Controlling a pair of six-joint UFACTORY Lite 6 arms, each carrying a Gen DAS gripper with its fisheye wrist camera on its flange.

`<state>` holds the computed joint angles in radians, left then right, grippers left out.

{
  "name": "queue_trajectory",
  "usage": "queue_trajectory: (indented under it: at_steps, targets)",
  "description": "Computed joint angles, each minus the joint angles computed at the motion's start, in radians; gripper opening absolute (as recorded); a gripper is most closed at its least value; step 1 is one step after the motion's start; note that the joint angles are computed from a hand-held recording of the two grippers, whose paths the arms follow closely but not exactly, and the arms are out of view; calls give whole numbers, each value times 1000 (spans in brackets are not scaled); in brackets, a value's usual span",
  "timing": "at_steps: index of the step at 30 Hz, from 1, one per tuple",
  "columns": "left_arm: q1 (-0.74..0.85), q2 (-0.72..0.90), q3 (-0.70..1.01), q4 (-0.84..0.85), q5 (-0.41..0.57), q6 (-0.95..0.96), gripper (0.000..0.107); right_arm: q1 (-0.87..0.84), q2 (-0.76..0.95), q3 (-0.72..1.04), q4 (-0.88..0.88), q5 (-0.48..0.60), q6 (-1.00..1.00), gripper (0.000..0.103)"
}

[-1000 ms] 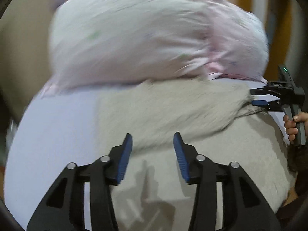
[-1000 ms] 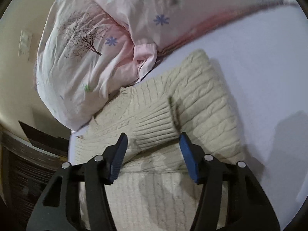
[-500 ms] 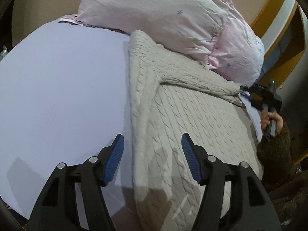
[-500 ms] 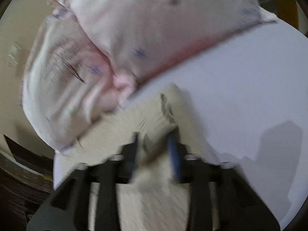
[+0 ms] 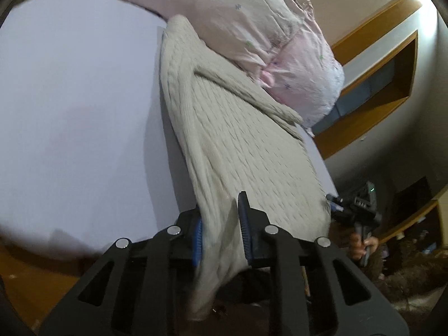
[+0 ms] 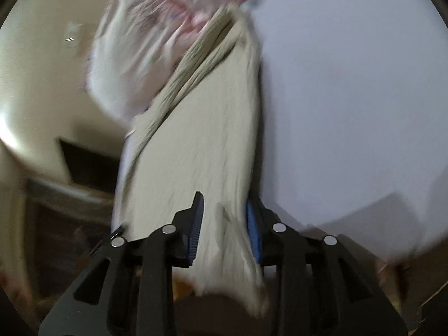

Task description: Fold small clothes

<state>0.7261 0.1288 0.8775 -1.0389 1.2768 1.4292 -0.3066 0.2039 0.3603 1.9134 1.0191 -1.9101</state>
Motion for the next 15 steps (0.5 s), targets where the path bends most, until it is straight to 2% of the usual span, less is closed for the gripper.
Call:
queue_trajectory:
  at_steps: [2,4,6,10,12,15]
  targets:
    - [22,17,3,39,63,23,20,-28,40,-46,-34,71,-78,29]
    - [9,3,-15,47,61,26,15,-37,71,-52,-62,85,-112,9]
    - [-10,3,17,30,86,5,7,-11,84,-20,-61,92,-95,7]
    - [-79,72,253,-60,102,-109,7,-19,-34,86,-55,198,30,7]
    - [-146,160,454,-116,37,-200,6,-8,-24,224,-12,230,117,7]
    - [-285,364,768,-202,-208,-349,6,20,122,506,116,217,247,7]
